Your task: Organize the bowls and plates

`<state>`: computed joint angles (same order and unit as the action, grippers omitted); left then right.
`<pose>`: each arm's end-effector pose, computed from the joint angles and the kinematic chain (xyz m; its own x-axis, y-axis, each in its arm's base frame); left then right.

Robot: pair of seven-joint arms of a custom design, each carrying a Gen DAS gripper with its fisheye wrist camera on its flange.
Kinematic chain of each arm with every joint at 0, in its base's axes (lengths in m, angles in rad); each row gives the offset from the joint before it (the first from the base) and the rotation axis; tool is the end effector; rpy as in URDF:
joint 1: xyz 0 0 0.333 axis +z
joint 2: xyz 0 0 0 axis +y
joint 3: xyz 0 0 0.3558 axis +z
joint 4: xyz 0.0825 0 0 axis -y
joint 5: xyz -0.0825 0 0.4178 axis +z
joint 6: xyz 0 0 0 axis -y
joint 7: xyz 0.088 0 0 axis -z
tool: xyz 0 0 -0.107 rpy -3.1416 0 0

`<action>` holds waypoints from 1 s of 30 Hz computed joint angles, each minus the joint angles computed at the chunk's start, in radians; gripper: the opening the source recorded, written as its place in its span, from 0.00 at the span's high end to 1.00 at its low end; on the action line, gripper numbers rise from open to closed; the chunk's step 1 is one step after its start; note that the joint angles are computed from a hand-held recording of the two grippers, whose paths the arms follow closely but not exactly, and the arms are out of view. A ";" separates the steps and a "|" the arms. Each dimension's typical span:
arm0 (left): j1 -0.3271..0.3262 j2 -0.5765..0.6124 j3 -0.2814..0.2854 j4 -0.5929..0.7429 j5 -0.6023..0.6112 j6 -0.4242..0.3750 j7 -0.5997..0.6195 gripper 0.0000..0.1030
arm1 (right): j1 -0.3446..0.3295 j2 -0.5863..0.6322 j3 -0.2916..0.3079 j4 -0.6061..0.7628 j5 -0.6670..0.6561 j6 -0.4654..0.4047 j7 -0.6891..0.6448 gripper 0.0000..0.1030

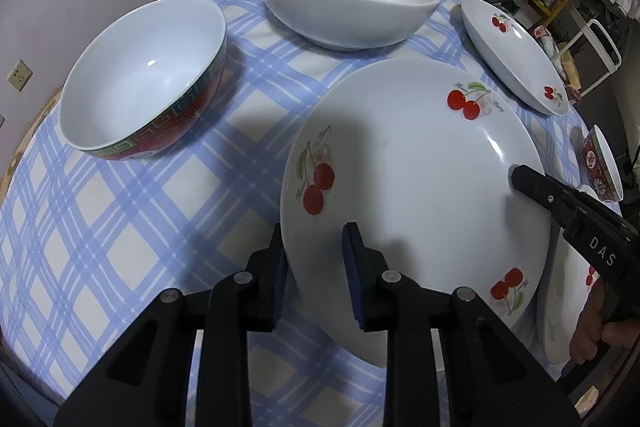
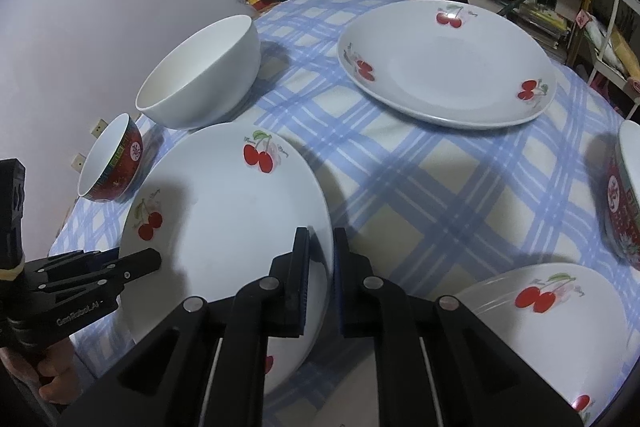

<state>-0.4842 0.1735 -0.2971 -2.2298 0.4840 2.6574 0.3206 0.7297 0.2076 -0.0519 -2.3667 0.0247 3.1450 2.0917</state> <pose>0.4149 -0.4261 0.3372 0.0601 -0.9916 0.1142 -0.9417 -0.0943 -0.3230 0.4529 0.3623 0.3138 0.1988 -0.9418 -0.2712 -0.8825 -0.0516 -0.4675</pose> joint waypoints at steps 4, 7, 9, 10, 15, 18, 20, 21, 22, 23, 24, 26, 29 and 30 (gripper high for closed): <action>-0.001 0.004 0.002 0.005 0.009 -0.003 0.002 0.74 | -0.029 0.000 0.032 0.008 0.002 -0.029 -0.025 0.87; 0.004 -0.002 -0.002 0.002 -0.011 -0.005 0.013 0.74 | -0.074 -0.010 0.085 -0.003 0.045 -0.021 -0.048 0.88; 0.004 -0.015 -0.003 -0.006 -0.019 -0.019 0.013 0.75 | -0.088 -0.023 0.106 -0.013 0.064 -0.024 -0.060 0.89; 0.005 -0.022 -0.004 -0.010 -0.022 -0.024 0.011 0.75 | -0.092 -0.029 0.115 -0.019 0.072 -0.020 -0.064 0.89; 0.004 -0.066 -0.014 -0.035 -0.026 -0.069 0.006 0.75 | -0.060 -0.058 0.110 -0.039 0.043 -0.041 -0.036 0.89; 0.012 -0.092 -0.027 -0.064 -0.075 -0.049 0.044 0.75 | -0.016 -0.080 0.073 -0.059 -0.029 -0.049 0.056 0.89; 0.008 -0.103 -0.035 -0.074 -0.090 -0.053 0.056 0.75 | -0.016 -0.101 0.075 -0.075 -0.071 -0.061 0.104 0.89; 0.004 -0.110 -0.040 -0.079 -0.097 -0.059 0.067 0.75 | -0.024 -0.111 0.082 -0.084 -0.084 -0.066 0.120 0.89; 0.001 -0.113 -0.044 -0.081 -0.104 -0.064 0.074 0.75 | -0.023 -0.121 0.082 -0.092 -0.113 -0.071 0.151 0.89; -0.001 -0.117 -0.048 -0.087 -0.120 -0.065 0.084 0.75 | -0.016 -0.134 0.072 -0.100 -0.167 -0.083 0.203 0.89; -0.003 -0.123 -0.052 -0.097 -0.140 -0.060 0.092 0.75 | -0.015 -0.142 0.070 -0.103 -0.207 -0.093 0.243 0.89; -0.007 -0.127 -0.058 -0.105 -0.183 -0.059 0.117 0.75 | -0.017 -0.158 0.072 -0.109 -0.297 -0.120 0.331 0.89; -0.017 -0.131 -0.064 -0.110 -0.203 -0.093 0.133 0.75 | -0.039 -0.170 0.101 -0.112 -0.358 -0.154 0.397 0.89; -0.024 -0.134 -0.067 -0.112 -0.199 -0.107 0.124 0.75 | -0.047 -0.171 0.115 -0.113 -0.366 -0.162 0.407 0.89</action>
<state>-0.5082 0.0400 -0.3644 -2.3423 0.2851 2.5503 0.4448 0.6823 0.0363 0.0627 -2.4799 -0.3418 2.9826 2.4988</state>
